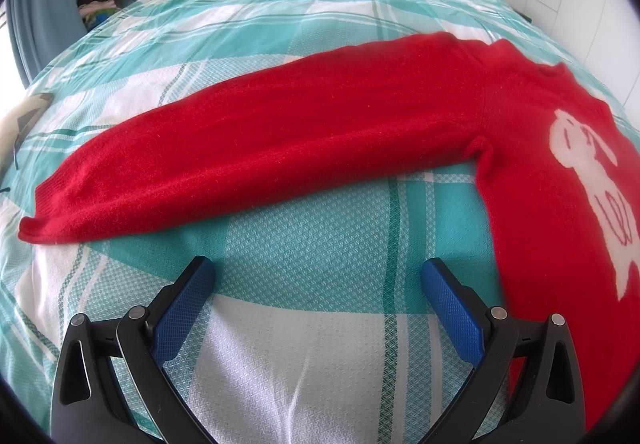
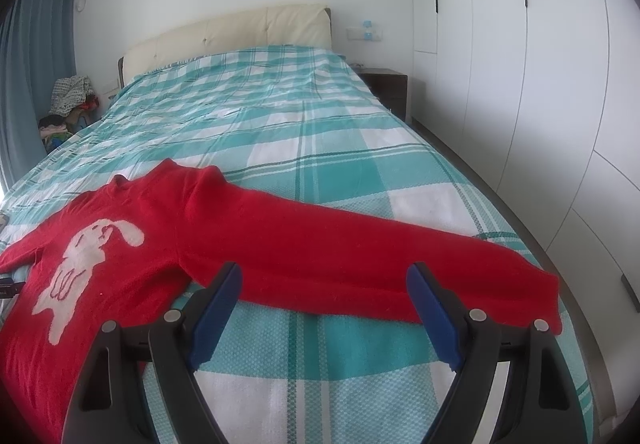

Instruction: Fold small clothes

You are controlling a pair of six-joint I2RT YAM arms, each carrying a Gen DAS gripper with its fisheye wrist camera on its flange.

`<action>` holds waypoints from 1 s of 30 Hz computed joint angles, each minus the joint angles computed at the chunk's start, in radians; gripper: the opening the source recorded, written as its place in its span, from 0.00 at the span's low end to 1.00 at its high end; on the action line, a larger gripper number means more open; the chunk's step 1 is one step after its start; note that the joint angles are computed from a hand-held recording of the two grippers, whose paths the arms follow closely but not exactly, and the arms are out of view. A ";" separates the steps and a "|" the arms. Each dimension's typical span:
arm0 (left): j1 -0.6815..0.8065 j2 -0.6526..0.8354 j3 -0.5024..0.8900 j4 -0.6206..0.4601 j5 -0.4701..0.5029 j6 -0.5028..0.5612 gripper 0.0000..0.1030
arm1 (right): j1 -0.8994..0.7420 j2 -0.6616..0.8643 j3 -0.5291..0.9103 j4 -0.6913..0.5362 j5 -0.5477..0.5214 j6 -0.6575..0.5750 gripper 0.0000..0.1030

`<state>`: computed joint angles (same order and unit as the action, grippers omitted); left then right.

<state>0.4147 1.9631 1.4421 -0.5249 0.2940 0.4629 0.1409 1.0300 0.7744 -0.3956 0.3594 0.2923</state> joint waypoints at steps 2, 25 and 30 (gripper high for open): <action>0.000 0.000 0.000 0.000 0.000 0.000 1.00 | -0.002 -0.001 -0.001 0.002 -0.001 0.000 0.81; -0.001 -0.001 -0.001 0.000 -0.001 0.000 1.00 | -0.073 -0.007 -0.006 -0.004 -0.070 0.056 0.81; -0.001 0.000 0.000 0.000 -0.001 -0.001 1.00 | -0.060 -0.017 -0.008 -0.006 -0.062 0.034 0.81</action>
